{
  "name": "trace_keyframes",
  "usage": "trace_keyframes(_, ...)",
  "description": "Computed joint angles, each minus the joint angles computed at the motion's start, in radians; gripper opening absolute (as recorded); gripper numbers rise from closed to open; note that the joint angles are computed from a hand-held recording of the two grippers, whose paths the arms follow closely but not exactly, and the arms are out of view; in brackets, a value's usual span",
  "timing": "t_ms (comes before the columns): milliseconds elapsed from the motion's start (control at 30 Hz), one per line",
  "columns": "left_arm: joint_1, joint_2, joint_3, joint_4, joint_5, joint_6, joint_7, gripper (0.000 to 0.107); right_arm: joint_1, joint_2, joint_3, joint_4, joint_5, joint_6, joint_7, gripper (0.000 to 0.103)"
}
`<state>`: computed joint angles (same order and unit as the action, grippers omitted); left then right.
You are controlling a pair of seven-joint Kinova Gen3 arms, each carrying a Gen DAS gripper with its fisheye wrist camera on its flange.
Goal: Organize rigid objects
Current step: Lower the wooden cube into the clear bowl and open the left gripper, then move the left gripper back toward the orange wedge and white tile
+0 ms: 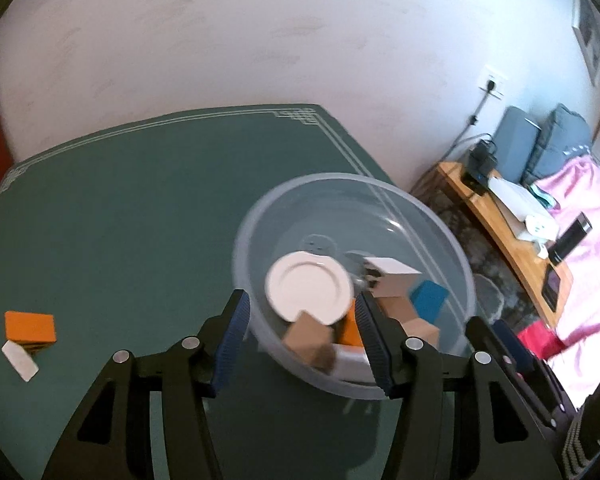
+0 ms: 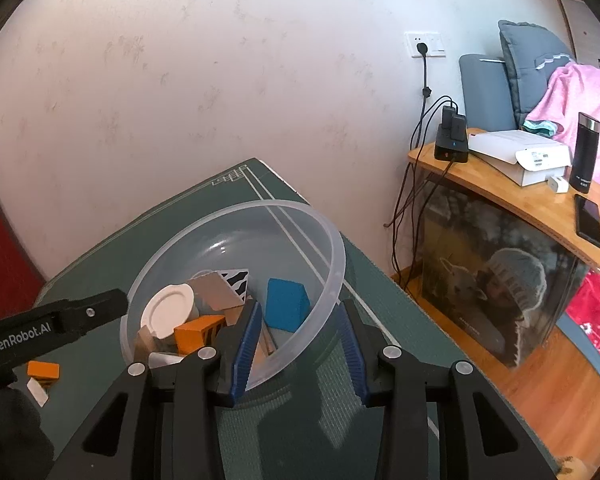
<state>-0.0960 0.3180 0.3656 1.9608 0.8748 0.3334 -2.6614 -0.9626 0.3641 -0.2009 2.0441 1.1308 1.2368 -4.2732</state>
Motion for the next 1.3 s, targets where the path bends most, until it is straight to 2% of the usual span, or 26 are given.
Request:
trace_keyframes(100,-0.009,-0.002,-0.015,-0.001,-0.001,-0.003,0.013,0.056,-0.014,0.008,0.000,-0.003,0.001,0.024,-0.021,0.064)
trace_keyframes(267,-0.039,-0.012,-0.007,0.020,0.020,-0.039,-0.006,0.056,-0.017,0.014,-0.001,-0.005,0.009,0.034,-0.026,0.066)
trace_keyframes(367,-0.062,-0.022,0.012,0.043,0.032,-0.082,-0.025,0.058,-0.022,0.013,-0.002,0.000,0.015,0.040,-0.036,0.071)
trace_keyframes(500,-0.093,-0.025,0.041,0.065,0.020,-0.130,-0.025,0.062,-0.023,0.014,-0.005,0.004,0.022,0.042,-0.041,0.072)
trace_keyframes(833,-0.192,-0.025,0.105,0.102,-0.091,-0.213,0.076,0.064,-0.028,0.015,-0.009,0.008,0.029,0.050,-0.051,0.073)
trace_keyframes(1300,-0.239,-0.009,0.008,0.099,-0.262,-0.237,0.301,0.064,-0.034,0.015,-0.010,0.000,0.027,0.067,-0.047,0.073)
